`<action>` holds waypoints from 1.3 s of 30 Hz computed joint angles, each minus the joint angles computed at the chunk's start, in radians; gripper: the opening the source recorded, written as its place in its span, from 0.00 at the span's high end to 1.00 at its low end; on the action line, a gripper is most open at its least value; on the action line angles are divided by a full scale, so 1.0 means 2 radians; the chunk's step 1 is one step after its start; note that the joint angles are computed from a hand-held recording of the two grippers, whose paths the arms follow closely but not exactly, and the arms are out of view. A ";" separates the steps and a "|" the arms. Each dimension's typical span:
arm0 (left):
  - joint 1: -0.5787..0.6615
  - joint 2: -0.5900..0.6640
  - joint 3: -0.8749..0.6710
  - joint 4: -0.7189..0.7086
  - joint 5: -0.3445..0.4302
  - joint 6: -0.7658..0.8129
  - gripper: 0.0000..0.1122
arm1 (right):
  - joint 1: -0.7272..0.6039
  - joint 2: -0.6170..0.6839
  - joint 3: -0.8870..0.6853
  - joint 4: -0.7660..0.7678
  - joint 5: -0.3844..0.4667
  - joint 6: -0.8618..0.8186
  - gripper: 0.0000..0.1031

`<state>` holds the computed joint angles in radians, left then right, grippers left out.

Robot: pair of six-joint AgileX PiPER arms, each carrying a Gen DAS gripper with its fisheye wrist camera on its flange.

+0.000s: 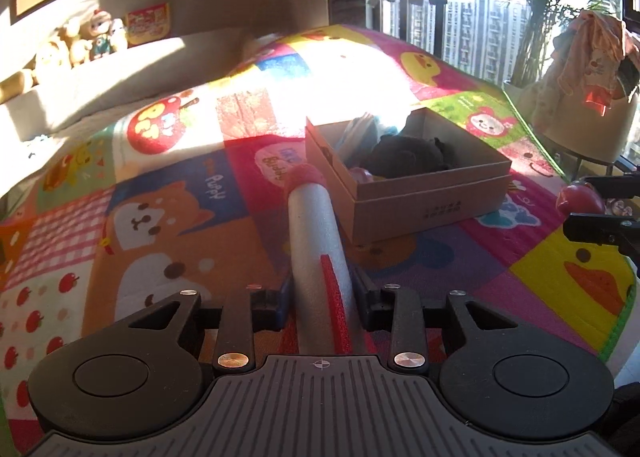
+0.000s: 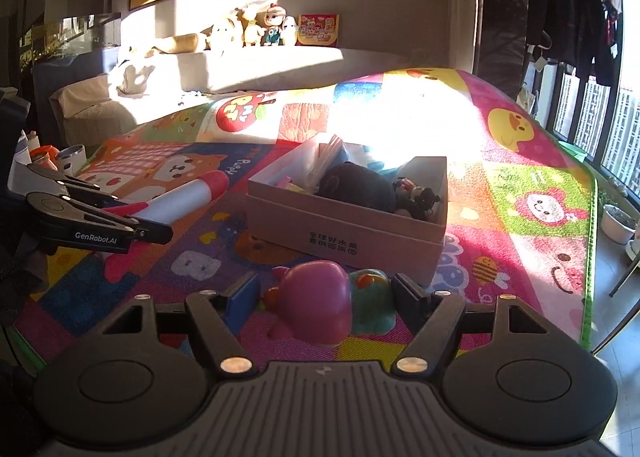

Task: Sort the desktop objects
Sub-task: 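Carry the roller into the box and open the left gripper while the right gripper carries the pig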

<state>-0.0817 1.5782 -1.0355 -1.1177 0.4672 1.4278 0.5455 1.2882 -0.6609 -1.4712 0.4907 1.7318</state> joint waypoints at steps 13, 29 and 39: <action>-0.100 0.053 -0.201 0.069 0.042 -0.144 0.68 | 0.013 -0.138 0.064 -0.057 0.075 0.077 0.30; -0.133 0.258 -0.415 0.159 0.096 -0.332 0.30 | -0.147 -0.084 0.087 -0.101 -0.052 0.131 0.30; -0.075 0.102 -0.097 -0.125 -0.037 0.097 0.15 | -0.127 -0.036 0.026 -0.055 -0.070 0.069 0.30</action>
